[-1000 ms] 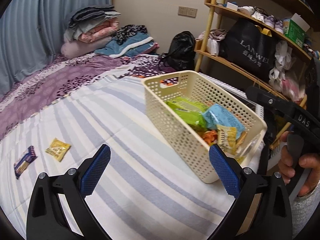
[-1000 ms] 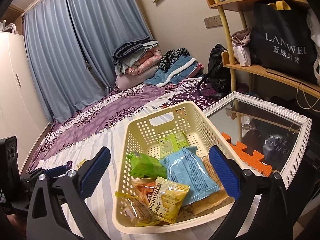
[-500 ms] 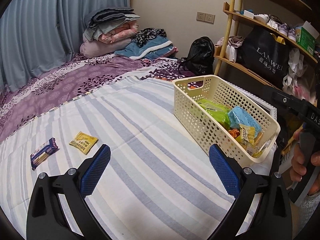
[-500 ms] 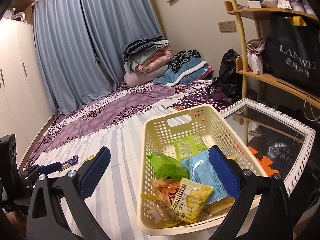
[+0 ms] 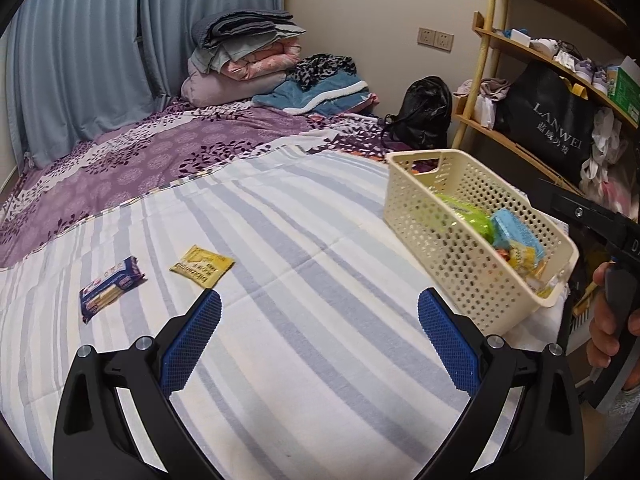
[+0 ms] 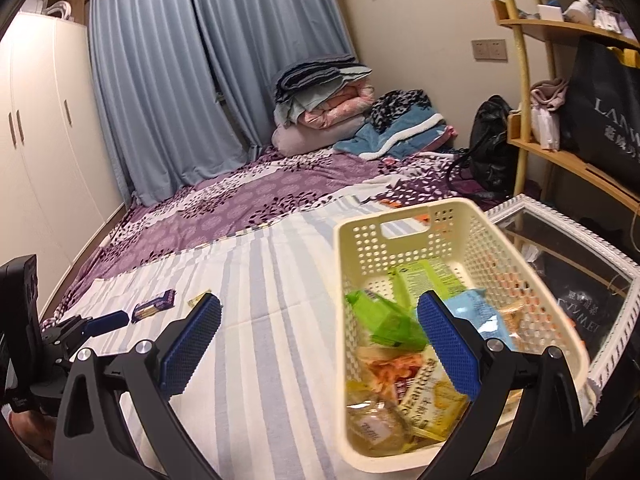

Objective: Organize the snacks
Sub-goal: 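Move both grippers back toward the remaining snacks on the bed, then grasp the blue wafer pack with the left gripper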

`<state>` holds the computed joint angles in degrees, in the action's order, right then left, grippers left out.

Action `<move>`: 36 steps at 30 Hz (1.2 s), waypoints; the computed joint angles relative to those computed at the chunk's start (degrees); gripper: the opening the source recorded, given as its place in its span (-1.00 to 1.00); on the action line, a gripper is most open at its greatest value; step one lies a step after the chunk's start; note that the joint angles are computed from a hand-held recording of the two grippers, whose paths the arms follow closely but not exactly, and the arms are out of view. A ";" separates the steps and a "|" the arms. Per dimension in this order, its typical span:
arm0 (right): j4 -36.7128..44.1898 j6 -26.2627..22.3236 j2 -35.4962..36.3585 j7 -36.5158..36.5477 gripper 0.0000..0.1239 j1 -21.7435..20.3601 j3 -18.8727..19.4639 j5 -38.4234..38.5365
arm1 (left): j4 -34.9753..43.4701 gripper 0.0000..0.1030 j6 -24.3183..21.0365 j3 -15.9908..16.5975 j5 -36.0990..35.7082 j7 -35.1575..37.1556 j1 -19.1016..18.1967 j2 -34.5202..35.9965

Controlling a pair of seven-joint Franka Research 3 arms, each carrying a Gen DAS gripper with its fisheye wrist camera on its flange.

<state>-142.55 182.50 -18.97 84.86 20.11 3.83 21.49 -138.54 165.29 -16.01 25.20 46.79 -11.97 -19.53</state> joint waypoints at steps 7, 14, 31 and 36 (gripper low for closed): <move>3.93 -2.01 5.14 -6.55 0.58 9.33 -4.69 4.30 | -2.46 0.94 -1.41 1.85 1.58 -0.66 3.91 -0.82; 9.21 -4.44 11.60 -9.91 0.58 8.28 -0.59 6.28 | -4.80 0.94 -0.47 4.57 1.52 -0.18 7.76 -0.88; 22.01 -11.20 25.88 -11.84 0.58 4.67 5.63 5.52 | -0.77 0.94 1.82 8.62 7.90 4.93 17.30 9.84; 25.28 -13.21 28.97 -10.08 0.58 4.70 5.49 3.36 | 3.35 0.94 -0.28 10.89 4.83 13.13 16.45 15.53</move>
<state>-117.27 169.29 10.00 74.79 24.81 9.32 24.85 -135.18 165.01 -5.12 30.03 59.93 4.49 -4.00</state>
